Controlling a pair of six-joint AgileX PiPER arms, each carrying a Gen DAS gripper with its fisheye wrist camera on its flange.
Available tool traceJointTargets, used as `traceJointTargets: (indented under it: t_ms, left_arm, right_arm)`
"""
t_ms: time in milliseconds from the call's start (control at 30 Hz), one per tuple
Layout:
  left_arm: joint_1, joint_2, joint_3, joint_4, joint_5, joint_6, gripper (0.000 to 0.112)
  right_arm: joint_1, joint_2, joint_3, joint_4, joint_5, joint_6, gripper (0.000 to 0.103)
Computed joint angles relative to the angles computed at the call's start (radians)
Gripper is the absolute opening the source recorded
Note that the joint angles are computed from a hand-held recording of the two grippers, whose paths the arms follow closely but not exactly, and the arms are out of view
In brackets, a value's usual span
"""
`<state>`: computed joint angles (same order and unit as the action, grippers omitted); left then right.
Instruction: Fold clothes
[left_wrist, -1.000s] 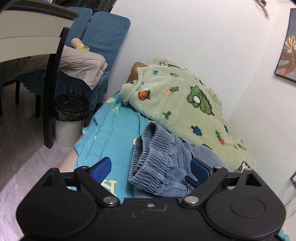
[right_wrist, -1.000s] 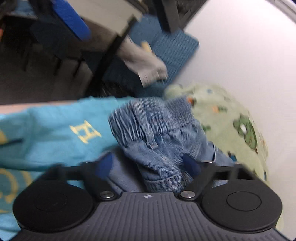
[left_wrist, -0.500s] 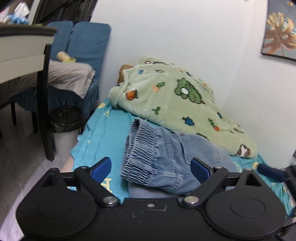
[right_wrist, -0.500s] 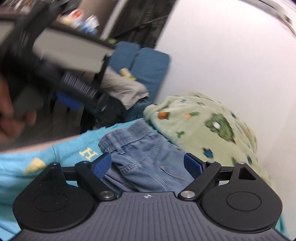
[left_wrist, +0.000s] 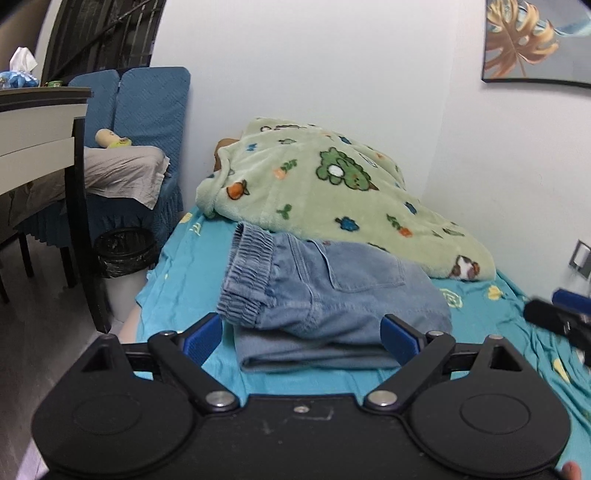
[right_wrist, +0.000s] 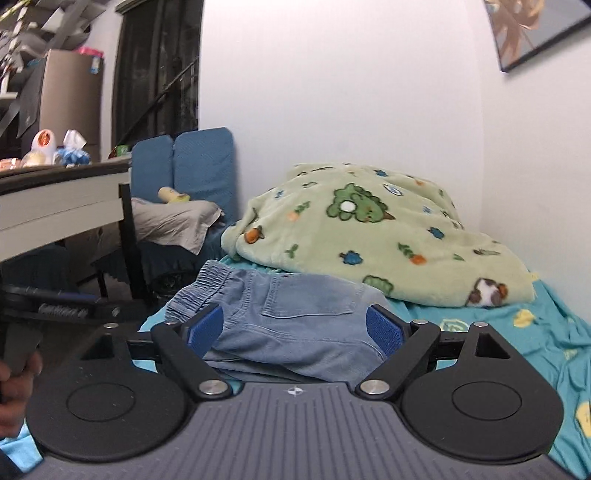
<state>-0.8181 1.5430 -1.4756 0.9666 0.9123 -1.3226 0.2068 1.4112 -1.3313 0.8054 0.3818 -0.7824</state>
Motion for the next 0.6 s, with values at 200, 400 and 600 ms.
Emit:
traceJointTargets:
  t_ms: [200,400,600]
  left_arm:
    - [-0.004,-0.01,0.052,0.047,-0.037,-0.081,0.092]
    - [0.005,0.009,0.064,0.022,-0.046,-0.085,0.092]
    - [0.058,0.009,0.084,-0.041,-0.101,-0.125,0.092]
  right_arm:
    - [-0.029,0.017,0.026,0.193,-0.02,-0.104,0.087]
    - [-0.05,0.017,0.051,0.366,-0.018,-0.226,0.087]
    - [-0.061,0.036,0.04,0.404,-0.023,-0.221,0.088]
